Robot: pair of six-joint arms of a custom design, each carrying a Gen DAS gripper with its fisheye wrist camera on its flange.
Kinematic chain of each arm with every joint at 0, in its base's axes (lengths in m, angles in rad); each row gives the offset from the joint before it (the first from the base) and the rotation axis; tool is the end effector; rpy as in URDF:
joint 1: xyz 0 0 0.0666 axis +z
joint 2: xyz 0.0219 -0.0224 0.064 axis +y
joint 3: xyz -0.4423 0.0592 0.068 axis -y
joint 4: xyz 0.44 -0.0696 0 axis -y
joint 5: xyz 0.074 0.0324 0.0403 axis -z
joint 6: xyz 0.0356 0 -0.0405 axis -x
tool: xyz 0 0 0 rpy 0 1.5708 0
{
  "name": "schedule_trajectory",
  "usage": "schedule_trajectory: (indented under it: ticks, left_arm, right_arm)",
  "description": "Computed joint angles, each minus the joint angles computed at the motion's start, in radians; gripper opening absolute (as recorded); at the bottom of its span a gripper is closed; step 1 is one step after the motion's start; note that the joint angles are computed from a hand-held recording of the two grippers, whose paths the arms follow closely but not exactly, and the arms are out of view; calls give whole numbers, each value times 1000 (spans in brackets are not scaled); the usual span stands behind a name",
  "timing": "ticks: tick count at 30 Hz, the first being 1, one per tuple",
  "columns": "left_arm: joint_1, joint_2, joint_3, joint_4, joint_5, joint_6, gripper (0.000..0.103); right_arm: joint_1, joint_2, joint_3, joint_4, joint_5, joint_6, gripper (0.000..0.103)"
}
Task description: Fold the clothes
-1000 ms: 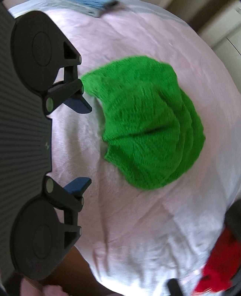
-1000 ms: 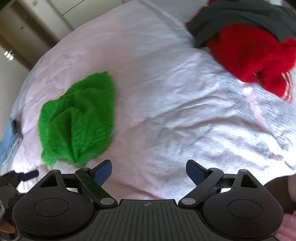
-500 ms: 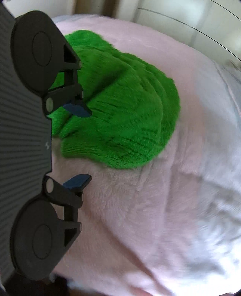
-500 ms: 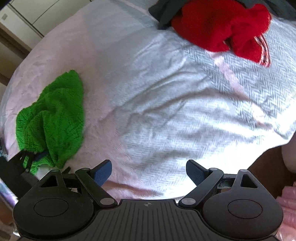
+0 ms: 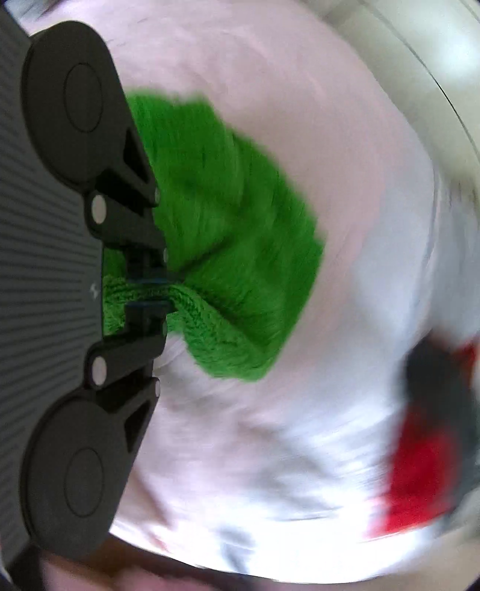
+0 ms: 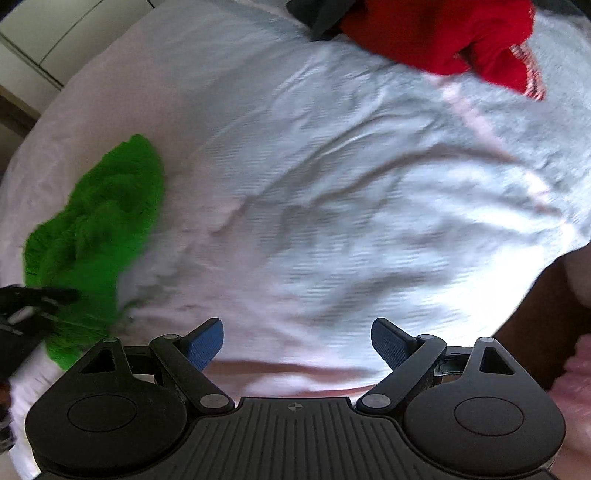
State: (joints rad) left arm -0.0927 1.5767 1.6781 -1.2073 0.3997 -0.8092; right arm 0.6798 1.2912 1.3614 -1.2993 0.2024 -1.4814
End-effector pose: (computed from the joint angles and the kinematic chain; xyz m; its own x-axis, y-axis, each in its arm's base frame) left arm 0.5741 -0.0677 0.5215 -0.4268 0.7092 -0.5611 0.8229 0.5619 0.0844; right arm 0.3473 0.2710 0.5027 -0.6266 0.7481 -0.2186 0.6795 0.6617 0.3168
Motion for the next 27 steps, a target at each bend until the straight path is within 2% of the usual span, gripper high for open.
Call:
schedule_trajectory:
  ticks: [2,5,8,11,15,19,21,23,27]
  left_arm:
    - [70,63,143,-38,76,120,7]
    - [167,170,349,-64,116,291,7]
    - [253,275,525,-88,105,438,6]
    - [316,341,626,-120,40,505,5]
    - [375,404,698,-195,2,516,5]
    - [438,445,735,-261,-15,477,5]
    - [454,493,797,-303,-21,479,5]
    - [462,534,849,-339,-34,476,5]
    - [482,562,885,-380,-19,461,5]
  right_arm:
    - [1,28,11,65,-21,-45,90]
    - [8,86,39,174,-50,-108,90]
    - [18,151,73,283,-70,-163,90]
    - [27,213,98,415,-94,-242,90]
    - [43,297,117,606,-150,-410,90]
    - [74,386,149,775,-190,-588,90]
    - [87,431,173,848,-193,-665,90]
    - [97,482,215,892,-176,-689,89]
    - [99,586,340,849,-194,-586,89]
